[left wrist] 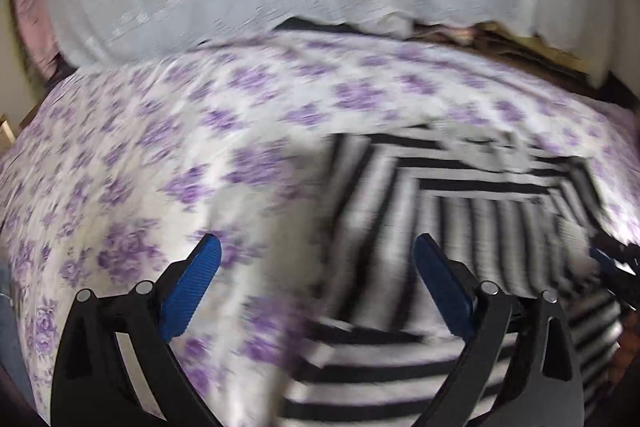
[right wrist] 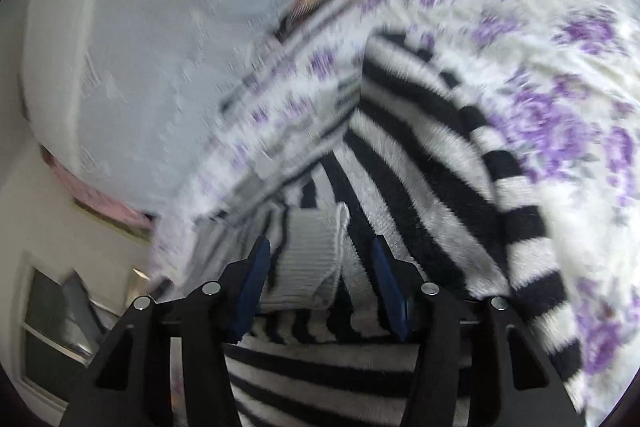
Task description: Fold small clothes
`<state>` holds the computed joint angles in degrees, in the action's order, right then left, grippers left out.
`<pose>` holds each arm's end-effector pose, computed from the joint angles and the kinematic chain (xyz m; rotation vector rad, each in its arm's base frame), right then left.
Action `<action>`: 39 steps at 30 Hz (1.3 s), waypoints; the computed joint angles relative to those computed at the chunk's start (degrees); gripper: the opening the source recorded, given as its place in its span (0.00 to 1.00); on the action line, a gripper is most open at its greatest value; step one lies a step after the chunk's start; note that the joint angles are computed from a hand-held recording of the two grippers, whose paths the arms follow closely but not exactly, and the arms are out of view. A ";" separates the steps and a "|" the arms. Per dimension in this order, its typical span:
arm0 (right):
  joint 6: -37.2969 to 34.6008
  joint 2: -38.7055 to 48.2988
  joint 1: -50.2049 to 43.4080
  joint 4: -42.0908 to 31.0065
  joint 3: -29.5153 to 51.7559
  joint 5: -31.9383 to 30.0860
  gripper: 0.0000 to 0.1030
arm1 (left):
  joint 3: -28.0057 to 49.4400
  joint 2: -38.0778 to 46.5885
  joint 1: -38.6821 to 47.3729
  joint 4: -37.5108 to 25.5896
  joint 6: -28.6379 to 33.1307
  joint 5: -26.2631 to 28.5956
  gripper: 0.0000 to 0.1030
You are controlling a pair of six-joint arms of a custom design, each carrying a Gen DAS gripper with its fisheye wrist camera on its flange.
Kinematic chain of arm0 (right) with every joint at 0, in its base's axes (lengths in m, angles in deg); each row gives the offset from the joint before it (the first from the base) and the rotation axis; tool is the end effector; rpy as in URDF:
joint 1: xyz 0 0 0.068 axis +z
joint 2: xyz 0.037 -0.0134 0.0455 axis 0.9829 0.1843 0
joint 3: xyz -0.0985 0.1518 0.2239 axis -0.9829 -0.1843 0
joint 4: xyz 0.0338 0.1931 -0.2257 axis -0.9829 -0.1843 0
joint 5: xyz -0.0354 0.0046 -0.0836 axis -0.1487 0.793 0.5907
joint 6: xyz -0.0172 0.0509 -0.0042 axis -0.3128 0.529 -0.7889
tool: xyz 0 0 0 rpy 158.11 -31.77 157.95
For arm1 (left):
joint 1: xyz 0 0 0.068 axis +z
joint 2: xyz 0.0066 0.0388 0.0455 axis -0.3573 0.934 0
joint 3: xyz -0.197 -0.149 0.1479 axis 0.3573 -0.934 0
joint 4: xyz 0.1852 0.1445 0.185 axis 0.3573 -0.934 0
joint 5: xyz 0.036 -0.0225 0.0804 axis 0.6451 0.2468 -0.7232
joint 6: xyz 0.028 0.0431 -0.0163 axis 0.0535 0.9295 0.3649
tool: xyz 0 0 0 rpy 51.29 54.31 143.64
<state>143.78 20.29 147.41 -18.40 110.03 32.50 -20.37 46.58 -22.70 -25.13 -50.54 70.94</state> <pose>0.1066 0.1971 0.1158 0.8354 2.0941 0.5798 0.2944 -0.0169 0.1719 0.5062 2.3383 -0.1399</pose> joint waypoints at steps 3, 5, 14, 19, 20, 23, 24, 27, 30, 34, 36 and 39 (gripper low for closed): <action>-7.22 1.44 -3.05 -0.45 3.61 -2.19 0.06 | 3.88 7.92 -0.65 0.37 -0.31 -4.54 0.92; -7.52 0.49 -1.60 -4.84 5.64 2.92 0.06 | 4.84 11.31 -0.85 0.63 -0.25 -5.91 0.93; 0.26 2.57 -1.76 -15.78 5.08 2.57 0.10 | -1.58 8.52 -2.81 6.54 4.73 -7.56 0.96; 2.41 6.31 2.21 -32.93 16.46 11.43 0.20 | -0.83 2.18 -3.58 5.19 2.14 -8.46 0.96; -4.09 6.01 0.59 -28.08 16.39 9.63 0.20 | -0.09 1.88 -4.31 4.37 2.25 -8.15 0.96; -17.58 11.88 -6.00 -17.23 19.01 2.40 0.20 | 1.84 3.14 -9.42 4.34 2.00 -10.69 0.96; -18.49 13.01 -7.01 -16.24 19.47 0.79 0.20 | 2.87 5.39 -11.43 5.04 2.18 -12.10 0.96; -22.33 16.07 -10.94 -6.20 16.29 -4.25 0.23 | 7.47 16.92 -15.62 8.55 1.91 -22.84 0.96; -18.41 11.32 -9.82 -5.36 12.37 -2.76 0.17 | 11.02 20.86 -11.30 6.05 -1.11 -15.40 0.96; -8.92 10.21 -3.21 -18.66 15.44 4.59 0.23 | 10.28 17.86 -7.09 4.01 -2.60 -10.17 0.96; -8.81 11.11 -0.39 -21.26 17.26 5.30 0.23 | 6.07 13.27 -5.50 5.51 -1.10 -7.54 0.96; -12.04 17.26 0.04 -23.72 21.54 0.57 0.34 | 0.43 8.83 -5.20 6.57 4.77 -5.47 0.96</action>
<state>131.74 37.55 147.45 -42.12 131.57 33.06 -19.94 55.40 -27.91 -18.56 -45.77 65.46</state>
